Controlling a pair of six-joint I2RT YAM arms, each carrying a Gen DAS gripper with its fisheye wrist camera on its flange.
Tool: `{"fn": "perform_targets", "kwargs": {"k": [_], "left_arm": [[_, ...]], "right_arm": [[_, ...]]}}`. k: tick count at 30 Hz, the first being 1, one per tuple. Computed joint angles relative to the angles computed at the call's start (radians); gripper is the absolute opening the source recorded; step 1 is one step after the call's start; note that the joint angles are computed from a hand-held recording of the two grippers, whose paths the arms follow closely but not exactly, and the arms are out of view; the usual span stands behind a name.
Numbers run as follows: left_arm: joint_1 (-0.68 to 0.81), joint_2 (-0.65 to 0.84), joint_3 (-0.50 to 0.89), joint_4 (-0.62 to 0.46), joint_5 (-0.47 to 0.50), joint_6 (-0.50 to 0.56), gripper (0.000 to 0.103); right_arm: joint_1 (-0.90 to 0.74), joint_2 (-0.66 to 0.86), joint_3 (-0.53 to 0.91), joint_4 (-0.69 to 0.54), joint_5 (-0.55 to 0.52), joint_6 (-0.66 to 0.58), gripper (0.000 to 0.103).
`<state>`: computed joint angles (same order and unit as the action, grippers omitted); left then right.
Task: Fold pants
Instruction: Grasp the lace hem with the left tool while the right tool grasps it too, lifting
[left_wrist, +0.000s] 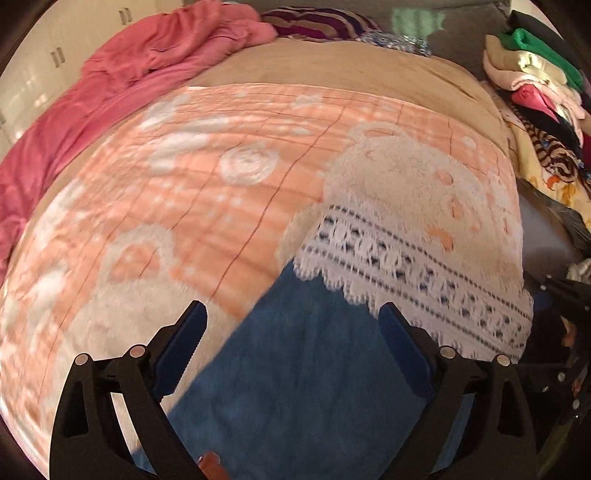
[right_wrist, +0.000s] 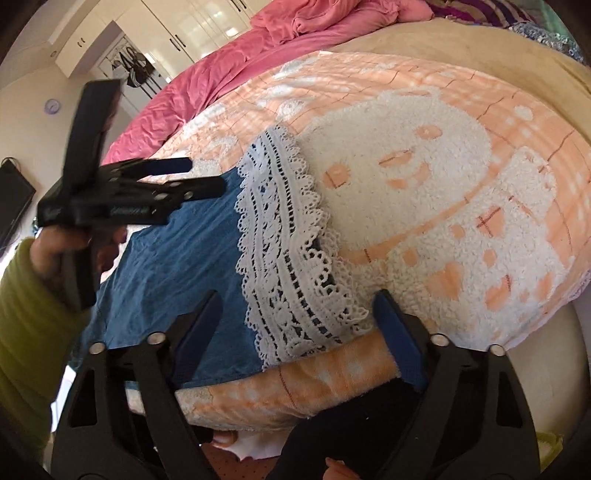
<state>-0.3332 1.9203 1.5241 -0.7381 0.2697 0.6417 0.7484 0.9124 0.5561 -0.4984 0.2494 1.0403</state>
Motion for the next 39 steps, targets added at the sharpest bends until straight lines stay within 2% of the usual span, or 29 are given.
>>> {"fn": "perform_targets", "kwargs": {"k": [3,4,5,6,11,14,16,17,19,21,23,24,25,27,33,39], "left_arm": [[0.009,0.134,0.177,-0.155,0.084,0.008,0.074],[0.022,0.198,0.265,-0.238,0.140,-0.002,0.073],[0.032,0.237,0.314,-0.281,0.184,-0.006,0.073],[0.038,0.262,0.345,-0.303,0.211,-0.007,0.072],[0.046,0.342,0.426,-0.367,0.285,0.020,0.072],[0.057,0.420,0.521,-0.437,0.353,-0.007,0.072],[0.062,0.455,0.570,-0.475,0.390,-0.014,0.069],[0.064,0.464,0.583,-0.491,0.405,-0.013,0.067],[0.068,0.482,0.610,-0.539,0.452,0.015,0.060],[0.065,0.461,0.578,-0.538,0.452,0.041,0.059],[0.055,0.420,0.511,-0.473,0.393,0.025,0.044],[0.058,0.414,0.504,-0.458,0.378,0.012,0.033],[0.066,0.418,0.515,-0.461,0.383,-0.012,0.028],[0.083,0.402,0.510,-0.461,0.404,-0.011,0.024],[0.152,0.283,0.426,-0.472,0.447,0.092,0.021],[0.286,0.186,0.399,-0.551,0.456,0.197,0.021]], "right_arm": [[-0.011,-0.004,-0.009,0.014,-0.002,-0.003,0.066],[-0.011,-0.005,-0.008,0.009,0.005,0.000,0.060],[-0.009,-0.009,-0.010,0.012,0.008,-0.003,0.054],[-0.007,-0.019,-0.012,0.014,0.008,-0.006,0.052],[-0.031,0.012,-0.011,0.024,-0.020,-0.021,0.053],[-0.026,0.022,-0.010,0.043,-0.022,-0.034,0.052],[-0.026,0.002,-0.026,0.069,-0.036,-0.040,0.039],[-0.028,-0.006,-0.034,0.085,-0.047,-0.043,0.029],[-0.020,0.007,-0.032,0.100,-0.055,-0.050,0.028],[-0.010,0.031,-0.024,0.107,-0.047,-0.044,0.028],[-0.011,0.034,-0.027,0.127,-0.047,-0.043,0.023],[-0.010,0.030,-0.028,0.135,-0.047,-0.047,0.022],[0.001,0.028,-0.023,0.137,-0.036,-0.053,0.022],[0.041,0.029,0.004,0.122,0.012,-0.067,0.022],[0.092,0.099,0.090,0.159,0.034,-0.148,0.021],[0.159,0.205,0.193,0.226,0.027,-0.237,0.021]]}}
